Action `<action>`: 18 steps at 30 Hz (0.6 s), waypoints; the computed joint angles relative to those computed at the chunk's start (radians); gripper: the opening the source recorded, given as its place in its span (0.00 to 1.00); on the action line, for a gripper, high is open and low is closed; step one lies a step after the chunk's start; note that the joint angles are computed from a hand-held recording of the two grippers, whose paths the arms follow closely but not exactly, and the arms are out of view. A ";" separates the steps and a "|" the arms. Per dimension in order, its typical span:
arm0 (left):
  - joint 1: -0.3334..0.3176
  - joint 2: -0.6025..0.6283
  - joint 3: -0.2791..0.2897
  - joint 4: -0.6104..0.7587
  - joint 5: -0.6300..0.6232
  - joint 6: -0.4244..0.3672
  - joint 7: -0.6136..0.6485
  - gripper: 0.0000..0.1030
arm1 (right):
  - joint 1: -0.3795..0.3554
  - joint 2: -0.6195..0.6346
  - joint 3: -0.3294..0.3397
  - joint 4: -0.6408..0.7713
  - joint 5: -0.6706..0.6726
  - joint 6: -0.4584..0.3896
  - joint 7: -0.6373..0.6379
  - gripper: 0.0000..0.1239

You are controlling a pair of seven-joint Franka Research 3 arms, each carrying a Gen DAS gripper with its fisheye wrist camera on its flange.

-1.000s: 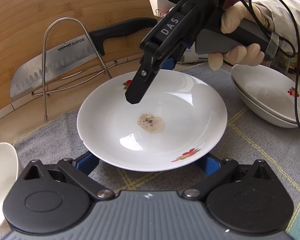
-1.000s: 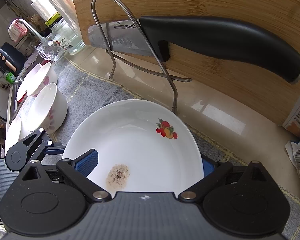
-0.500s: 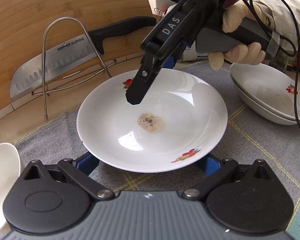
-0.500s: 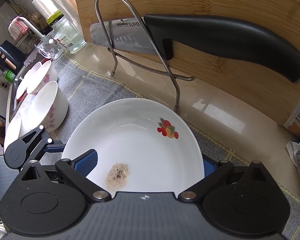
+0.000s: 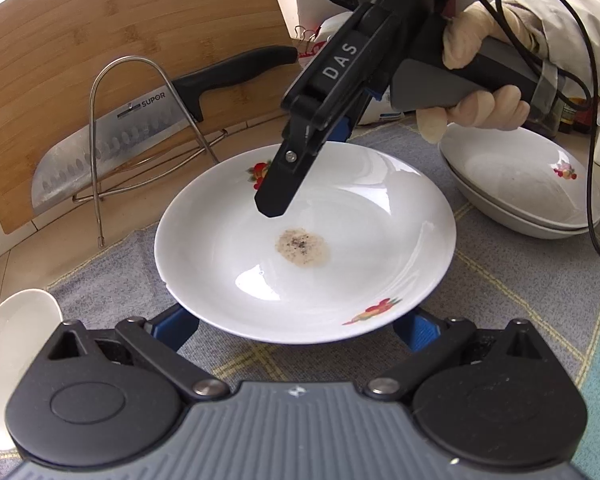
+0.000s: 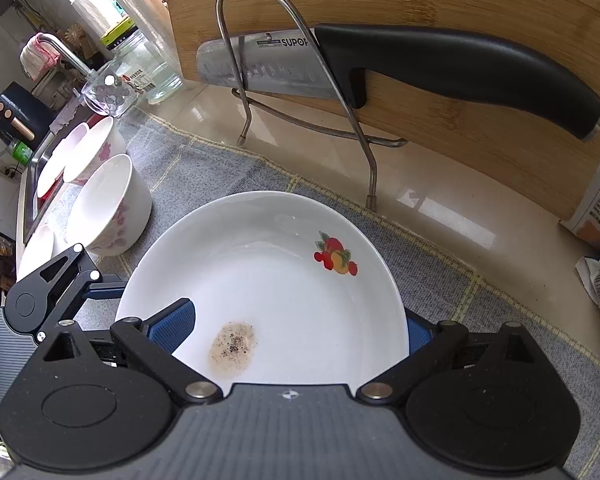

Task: Organize plates and bowls
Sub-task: 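Lift the stained white plate off the towel with both grippers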

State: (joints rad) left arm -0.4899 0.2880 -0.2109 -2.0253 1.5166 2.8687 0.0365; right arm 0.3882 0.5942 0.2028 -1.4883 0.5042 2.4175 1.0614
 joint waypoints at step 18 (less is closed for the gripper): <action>0.002 -0.094 -0.035 -0.080 -0.037 -0.027 0.022 0.99 | 0.004 -0.165 0.017 -0.221 0.073 0.098 -0.028 0.83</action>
